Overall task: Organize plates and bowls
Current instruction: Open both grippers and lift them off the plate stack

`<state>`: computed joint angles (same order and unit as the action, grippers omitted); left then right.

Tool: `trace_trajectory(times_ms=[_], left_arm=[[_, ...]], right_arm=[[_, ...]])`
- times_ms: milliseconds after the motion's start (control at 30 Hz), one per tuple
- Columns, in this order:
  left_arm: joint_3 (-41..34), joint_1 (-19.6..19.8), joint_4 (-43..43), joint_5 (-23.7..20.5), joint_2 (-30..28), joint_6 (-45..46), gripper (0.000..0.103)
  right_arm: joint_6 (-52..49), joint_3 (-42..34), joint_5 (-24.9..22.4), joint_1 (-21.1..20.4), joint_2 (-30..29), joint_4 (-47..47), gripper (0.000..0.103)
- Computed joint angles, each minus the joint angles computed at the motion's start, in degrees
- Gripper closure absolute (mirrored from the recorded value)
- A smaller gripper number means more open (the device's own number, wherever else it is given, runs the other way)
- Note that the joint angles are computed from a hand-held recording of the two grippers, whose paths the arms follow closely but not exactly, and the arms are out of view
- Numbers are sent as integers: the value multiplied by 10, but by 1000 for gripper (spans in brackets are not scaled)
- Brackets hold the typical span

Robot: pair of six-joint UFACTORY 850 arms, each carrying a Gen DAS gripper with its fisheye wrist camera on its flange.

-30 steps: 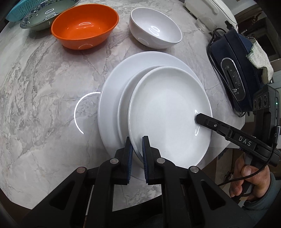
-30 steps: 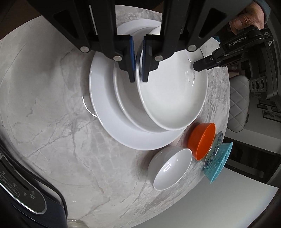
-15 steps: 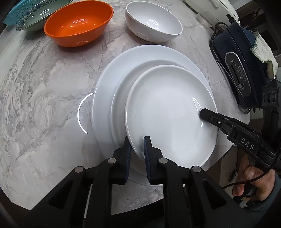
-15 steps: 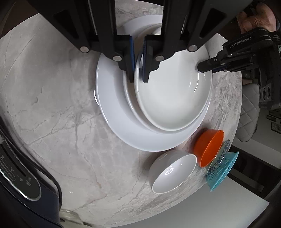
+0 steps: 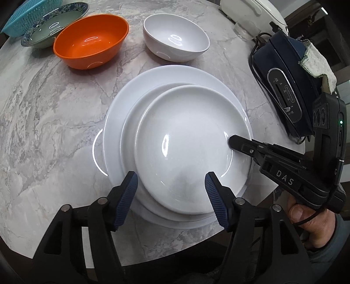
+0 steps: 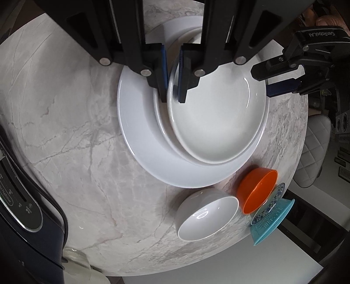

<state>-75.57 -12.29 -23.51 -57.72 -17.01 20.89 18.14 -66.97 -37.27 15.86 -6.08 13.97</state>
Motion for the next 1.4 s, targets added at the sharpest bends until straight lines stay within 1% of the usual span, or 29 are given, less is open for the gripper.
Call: trace_trajectory(times_ms=[100, 167, 467, 733, 900, 1000, 1067, 1167, 1367, 1400], left_arm=[[-3, 0, 4, 2, 0, -7, 36], [-6, 2, 16, 5, 0, -17, 29], [1, 24, 21, 9, 18, -33, 29], [11, 46, 15, 14, 38, -51, 29], [19, 58, 9, 22, 53, -68, 29], [28, 63, 1, 30, 63, -73, 28], [32, 64, -4, 34, 69, -80, 27], [40, 69, -9, 40, 77, -89, 27], [53, 80, -18, 51, 90, -102, 27], [56, 83, -23, 53, 92, -102, 25]], right_arm=[[-6, 0, 1, 0, -1, 1, 93], [-9, 1, 2, -1, 0, 2, 93], [-19, -1, -1, -5, -1, 9, 93], [10, -16, -10, 15, -11, -62, 92], [19, -21, -10, 28, -15, -104, 88], [14, -22, -10, 32, -16, -114, 82], [14, -23, -8, 36, -16, -127, 73], [9, -24, -4, 42, -15, -138, 64], [-10, -22, 0, 39, -15, -128, 62], [-14, -22, 1, 38, -15, -124, 62]])
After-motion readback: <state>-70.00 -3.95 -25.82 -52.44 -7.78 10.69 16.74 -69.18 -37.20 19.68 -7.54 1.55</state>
